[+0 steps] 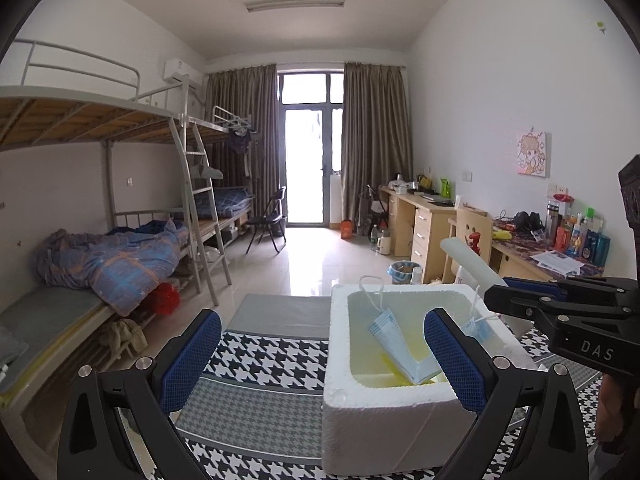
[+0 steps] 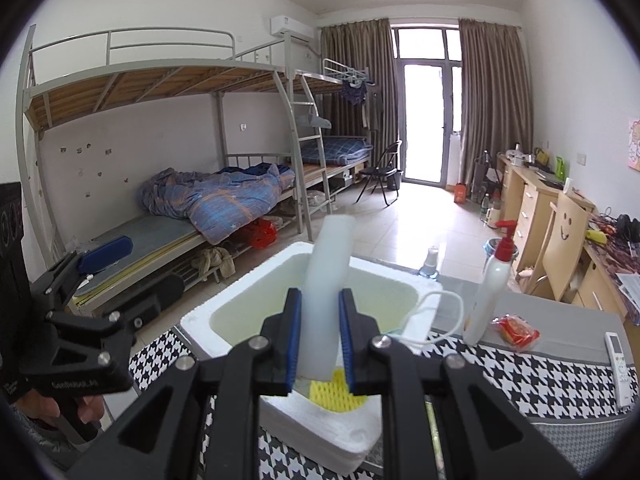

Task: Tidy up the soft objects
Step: 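Lower the white foam stick into the foam box and open the right tool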

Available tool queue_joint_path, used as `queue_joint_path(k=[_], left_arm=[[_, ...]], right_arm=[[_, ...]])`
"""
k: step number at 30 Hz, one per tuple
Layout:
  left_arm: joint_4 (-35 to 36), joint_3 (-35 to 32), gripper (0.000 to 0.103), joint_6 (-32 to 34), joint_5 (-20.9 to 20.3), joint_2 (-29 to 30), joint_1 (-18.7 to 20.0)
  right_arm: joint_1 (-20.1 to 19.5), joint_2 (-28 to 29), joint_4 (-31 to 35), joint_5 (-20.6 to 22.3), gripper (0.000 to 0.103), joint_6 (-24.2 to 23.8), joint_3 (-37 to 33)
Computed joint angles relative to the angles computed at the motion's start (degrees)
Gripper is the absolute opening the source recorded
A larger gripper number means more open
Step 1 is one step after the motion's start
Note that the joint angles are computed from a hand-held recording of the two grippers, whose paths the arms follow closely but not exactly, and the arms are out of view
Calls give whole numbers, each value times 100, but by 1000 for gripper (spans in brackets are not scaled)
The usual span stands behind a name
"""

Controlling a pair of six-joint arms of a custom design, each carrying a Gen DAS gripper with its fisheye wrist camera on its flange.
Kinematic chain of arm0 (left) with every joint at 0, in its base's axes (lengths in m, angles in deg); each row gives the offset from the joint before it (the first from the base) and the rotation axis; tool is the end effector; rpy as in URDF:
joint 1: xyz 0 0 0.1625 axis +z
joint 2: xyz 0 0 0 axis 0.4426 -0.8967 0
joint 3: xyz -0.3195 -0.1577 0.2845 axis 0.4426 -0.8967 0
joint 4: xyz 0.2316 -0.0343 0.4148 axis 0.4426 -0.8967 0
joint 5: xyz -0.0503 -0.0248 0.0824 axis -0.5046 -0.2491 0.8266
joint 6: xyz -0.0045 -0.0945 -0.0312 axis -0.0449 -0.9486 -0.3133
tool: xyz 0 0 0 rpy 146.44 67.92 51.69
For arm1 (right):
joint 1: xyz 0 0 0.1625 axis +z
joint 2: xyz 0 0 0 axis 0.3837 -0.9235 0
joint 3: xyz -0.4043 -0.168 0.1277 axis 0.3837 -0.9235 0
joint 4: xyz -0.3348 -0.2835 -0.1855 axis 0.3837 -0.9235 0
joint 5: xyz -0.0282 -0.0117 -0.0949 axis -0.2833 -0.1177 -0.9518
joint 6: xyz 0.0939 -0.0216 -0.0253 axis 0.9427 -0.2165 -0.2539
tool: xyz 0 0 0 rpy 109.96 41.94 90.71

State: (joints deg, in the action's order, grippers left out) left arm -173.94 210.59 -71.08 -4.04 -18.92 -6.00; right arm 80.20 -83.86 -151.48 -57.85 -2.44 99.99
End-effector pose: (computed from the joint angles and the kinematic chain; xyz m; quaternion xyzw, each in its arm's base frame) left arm -0.3634 -0.3601 0.1152 0.3820 0.7719 -0.4744 0.1822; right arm 0.1786 -0.3658 0.3650 0.2453 -0.8038 0.4675 0.2740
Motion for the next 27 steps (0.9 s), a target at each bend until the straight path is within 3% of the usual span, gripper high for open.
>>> queue_joint_path(k=[17, 19, 20, 21, 23, 27], left_arm=[[9, 93, 102, -26, -32, -97, 73], [17, 109, 102, -46, -37, -117, 99], [7, 120, 102, -57, -18, -118, 101], [10, 128, 102, -85, 9, -118, 105], [47, 143, 102, -129, 19, -138, 126], [70, 155, 102, -173, 90, -152, 131]], right_arm=[[-150, 347, 151, 63, 21, 159, -208], [-179, 390, 204, 60, 29, 214, -240], [-175, 413, 208, 35, 40, 207, -249], [-180, 427, 189, 32, 60, 197, -246], [-153, 482, 1, -9, 81, 176, -215], [-107, 509, -188, -30, 83, 72, -177]])
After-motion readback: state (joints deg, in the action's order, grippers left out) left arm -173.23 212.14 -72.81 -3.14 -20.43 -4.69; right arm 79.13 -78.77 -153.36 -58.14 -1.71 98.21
